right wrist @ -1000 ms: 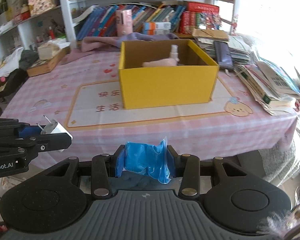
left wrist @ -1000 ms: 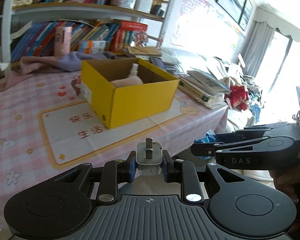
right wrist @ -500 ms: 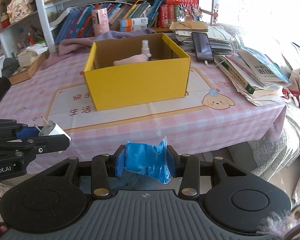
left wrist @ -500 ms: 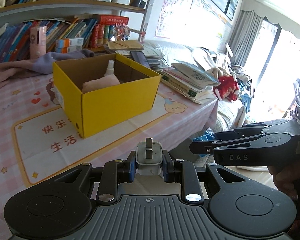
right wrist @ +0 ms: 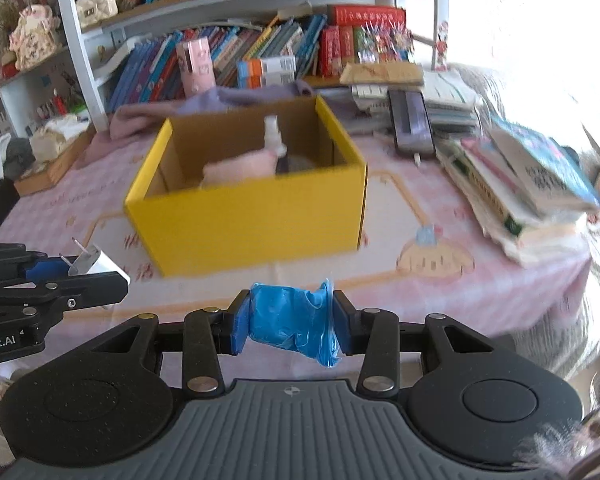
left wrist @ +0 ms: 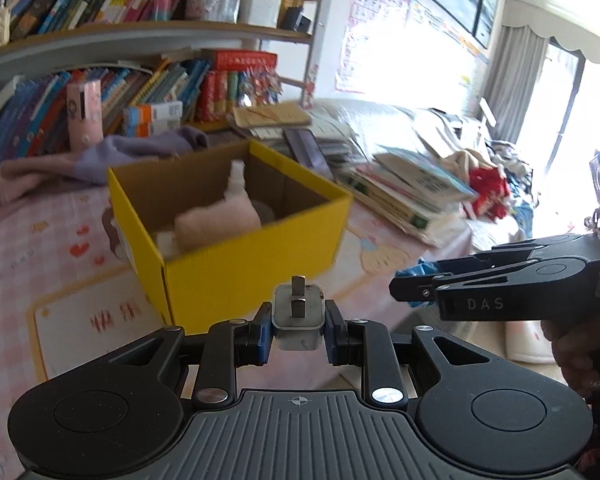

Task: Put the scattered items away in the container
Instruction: 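Carry the white plug with the left tool while the right carries the blue item to the box, then lower the plug into the box and open the left gripper while the right releases the blue item inside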

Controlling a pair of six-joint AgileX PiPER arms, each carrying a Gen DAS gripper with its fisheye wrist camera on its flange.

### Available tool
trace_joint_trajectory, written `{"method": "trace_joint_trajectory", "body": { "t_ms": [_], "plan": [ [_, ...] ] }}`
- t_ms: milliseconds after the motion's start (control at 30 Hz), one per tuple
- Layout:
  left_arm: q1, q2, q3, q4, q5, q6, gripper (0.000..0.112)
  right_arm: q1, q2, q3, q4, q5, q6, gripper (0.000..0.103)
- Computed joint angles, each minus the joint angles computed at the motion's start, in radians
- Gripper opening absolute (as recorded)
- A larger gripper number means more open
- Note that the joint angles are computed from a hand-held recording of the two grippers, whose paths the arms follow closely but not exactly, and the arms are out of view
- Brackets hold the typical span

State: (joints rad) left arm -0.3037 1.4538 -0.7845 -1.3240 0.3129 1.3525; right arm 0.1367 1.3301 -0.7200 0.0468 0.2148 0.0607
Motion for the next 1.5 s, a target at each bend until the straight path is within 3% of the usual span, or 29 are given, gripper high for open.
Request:
{"method": "trace_joint_trajectory", "body": {
  "t_ms": [133, 300, 400, 533, 667, 900, 1100, 1200, 1267, 1333, 1500],
  "plan": [
    [-0.044, 0.090, -0.135, 0.120, -0.079, -0.141, 0.024, -0.085, 0.115, -0.146, 0.330, 0.004, -0.400, 0.039],
    [-0.083, 0.226, -0.324, 0.600, -0.156, -0.641, 0.024, -0.173, 0.294, -0.364, 0.738, 0.098, -0.900, 0.039],
    [-0.078, 0.327, -0.450, 0.883, -0.122, -0.941, 0.024, -0.201, 0.410, -0.489, 0.868, 0.166, -1.097, 0.039],
    [-0.078, 0.464, -0.638, 1.233, -0.030, -1.326, 0.024, -0.205, 0.580, -0.700, 0.783, 0.260, -1.103, 0.039],
    [-0.075, 0.588, -0.815, 1.408, 0.073, -1.495, 0.024, -0.189, 0.762, -0.958, 0.627, 0.346, -0.991, 0.039],
    [-0.050, 0.780, -1.137, 1.451, 0.278, -1.556, 0.024, -0.165, 1.074, -1.480, 0.415, 0.617, -0.864, 0.039],
    [-0.057, 0.916, -1.362, 1.452, 0.433, -1.547, 0.024, -0.150, 1.218, -1.746, 0.372, 0.772, -0.836, 0.039],
    [-0.060, 0.951, -1.430, 1.451, 0.465, -1.545, 0.032, -0.154, 1.292, -1.894, 0.361, 0.852, -0.804, 0.040],
    [-0.061, 0.954, -1.439, 1.449, 0.457, -1.541, 0.057, -0.159, 1.311, -1.933, 0.369, 0.872, -0.807, 0.041],
    [-0.066, 0.927, -1.388, 1.485, 0.410, -1.573, 0.067, -0.162, 1.323, -1.958, 0.379, 0.890, -0.807, 0.044],
    [-0.078, 0.835, -1.241, 1.564, 0.314, -1.691, 0.071, -0.176, 1.257, -1.824, 0.434, 0.830, -0.869, 0.051]
  ]
}}
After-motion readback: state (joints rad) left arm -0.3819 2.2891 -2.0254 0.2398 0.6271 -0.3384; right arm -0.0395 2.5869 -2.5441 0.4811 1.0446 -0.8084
